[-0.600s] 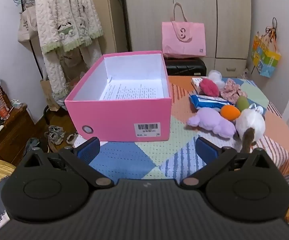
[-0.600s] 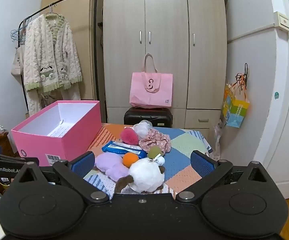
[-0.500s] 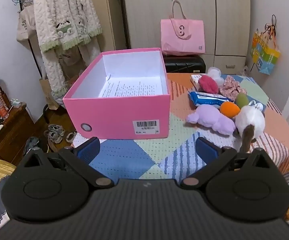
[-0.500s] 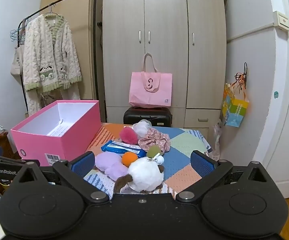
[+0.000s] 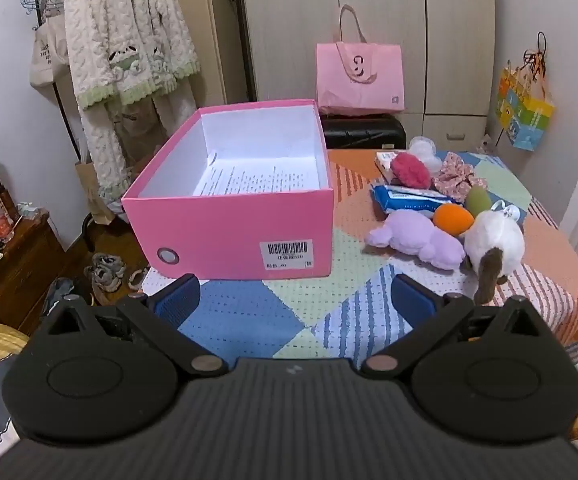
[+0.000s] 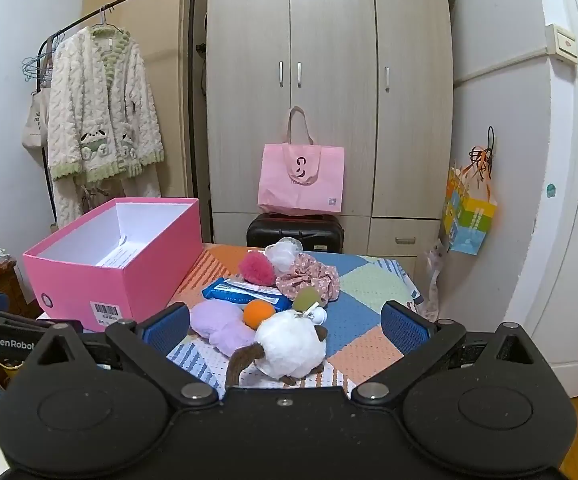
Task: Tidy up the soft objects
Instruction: 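Move the left tool toward the white plush cat on the table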
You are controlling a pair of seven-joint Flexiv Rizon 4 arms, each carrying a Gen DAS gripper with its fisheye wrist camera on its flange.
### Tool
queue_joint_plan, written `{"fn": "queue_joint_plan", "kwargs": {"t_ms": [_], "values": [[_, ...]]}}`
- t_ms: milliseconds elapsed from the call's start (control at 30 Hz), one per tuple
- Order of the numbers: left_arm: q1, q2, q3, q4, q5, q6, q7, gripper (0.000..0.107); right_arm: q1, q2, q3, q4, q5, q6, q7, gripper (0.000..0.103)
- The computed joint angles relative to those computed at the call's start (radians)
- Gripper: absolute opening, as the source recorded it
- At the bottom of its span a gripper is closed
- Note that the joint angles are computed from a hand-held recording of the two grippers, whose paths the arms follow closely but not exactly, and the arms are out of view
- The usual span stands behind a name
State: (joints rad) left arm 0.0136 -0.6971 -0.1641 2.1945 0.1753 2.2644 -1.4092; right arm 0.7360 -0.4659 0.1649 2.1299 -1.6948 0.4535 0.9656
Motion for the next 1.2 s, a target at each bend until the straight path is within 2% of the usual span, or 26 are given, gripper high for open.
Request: {"fn": "queue_joint_plan", "kwargs": {"t_ms": [133, 267, 500, 700, 967, 1200], "values": [[0.01, -0.007, -0.008, 0.003, 0.009, 0.015, -0.017, 0.103, 0.008, -0.005, 0.001, -0.005, 0.007, -0.008, -0.004, 0.103], [-0.014, -0.017, 0.013, 0.005, -0.006, 0.053, -0.015, 0.103, 0.009, -0.004, 0.0, -0.005, 0.01, -0.008, -0.008, 0.103], [-0.05, -0.034, 0.047, 0.018, -0.012, 0.128, 0.03, 0.103, 0.017, -0.001, 0.007, 0.007, 0.03, -0.022, -0.009, 0.103], [-0.017, -0.044, 0.028, 0.021, 0.029, 0.149, 0.031, 0.103, 0.021, -0.007, 0.006, 0.008, 0.037, -0.021, -0.008, 0.103], [0.074, -0.065, -0.023, 0.0, 0.134, 0.152, -0.025, 0.103, 0.025, -0.01, 0.007, 0.009, 0.062, -0.023, -0.001, 0.103], [0.061, -0.067, -0.009, -0.002, 0.135, 0.167, -0.032, 0.103, 0.025, -0.011, 0.005, 0.01, 0.06, -0.017, 0.002, 0.103]]}}
